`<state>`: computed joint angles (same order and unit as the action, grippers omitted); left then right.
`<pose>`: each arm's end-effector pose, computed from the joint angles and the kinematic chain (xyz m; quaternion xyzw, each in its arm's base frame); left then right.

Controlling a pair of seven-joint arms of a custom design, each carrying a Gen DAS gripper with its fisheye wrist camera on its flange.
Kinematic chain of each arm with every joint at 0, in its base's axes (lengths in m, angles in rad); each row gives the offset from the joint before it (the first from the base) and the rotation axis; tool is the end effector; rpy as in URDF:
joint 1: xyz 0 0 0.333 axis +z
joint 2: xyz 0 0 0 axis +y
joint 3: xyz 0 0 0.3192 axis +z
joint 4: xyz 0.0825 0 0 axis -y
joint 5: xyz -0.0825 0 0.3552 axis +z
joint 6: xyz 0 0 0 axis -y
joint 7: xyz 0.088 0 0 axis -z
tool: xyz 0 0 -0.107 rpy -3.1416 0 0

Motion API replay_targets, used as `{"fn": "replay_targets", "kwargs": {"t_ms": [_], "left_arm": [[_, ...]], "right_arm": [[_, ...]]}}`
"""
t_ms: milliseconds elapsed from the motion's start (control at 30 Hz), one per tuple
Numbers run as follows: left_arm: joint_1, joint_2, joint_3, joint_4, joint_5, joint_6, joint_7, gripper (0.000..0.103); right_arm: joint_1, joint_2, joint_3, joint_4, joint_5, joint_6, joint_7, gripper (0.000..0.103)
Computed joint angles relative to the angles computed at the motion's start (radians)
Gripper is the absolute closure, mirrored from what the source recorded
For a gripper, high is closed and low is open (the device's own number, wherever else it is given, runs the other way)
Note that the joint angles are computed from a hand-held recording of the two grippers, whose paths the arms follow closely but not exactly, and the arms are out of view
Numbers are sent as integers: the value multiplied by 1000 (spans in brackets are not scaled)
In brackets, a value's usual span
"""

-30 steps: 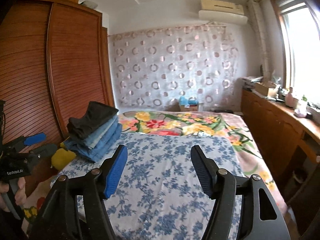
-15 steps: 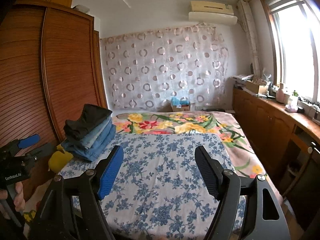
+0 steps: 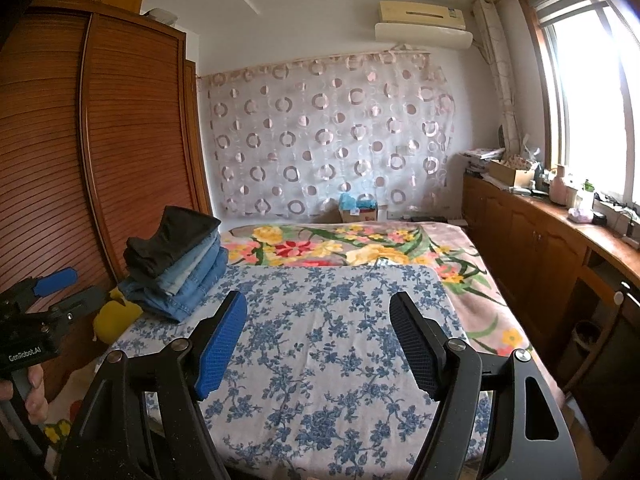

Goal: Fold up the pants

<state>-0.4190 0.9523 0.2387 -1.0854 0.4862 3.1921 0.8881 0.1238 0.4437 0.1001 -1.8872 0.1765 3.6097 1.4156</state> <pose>0.7439 -0.2715 0.3933 -0.5205 0.6529 -0.4290 0.3447 0.6430 0.1118 0.4532 -0.6022 0.5333 -0.3834 0.4537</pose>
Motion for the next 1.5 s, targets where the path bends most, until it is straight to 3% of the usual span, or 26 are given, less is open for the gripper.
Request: {"fn": "replay_targets", "kwargs": {"t_ms": [1500], "left_arm": [[-19,-5,31,-10,-3,8,-23,18]], "right_arm": [[20,14,-14,3,24,23,-27,27]]}}
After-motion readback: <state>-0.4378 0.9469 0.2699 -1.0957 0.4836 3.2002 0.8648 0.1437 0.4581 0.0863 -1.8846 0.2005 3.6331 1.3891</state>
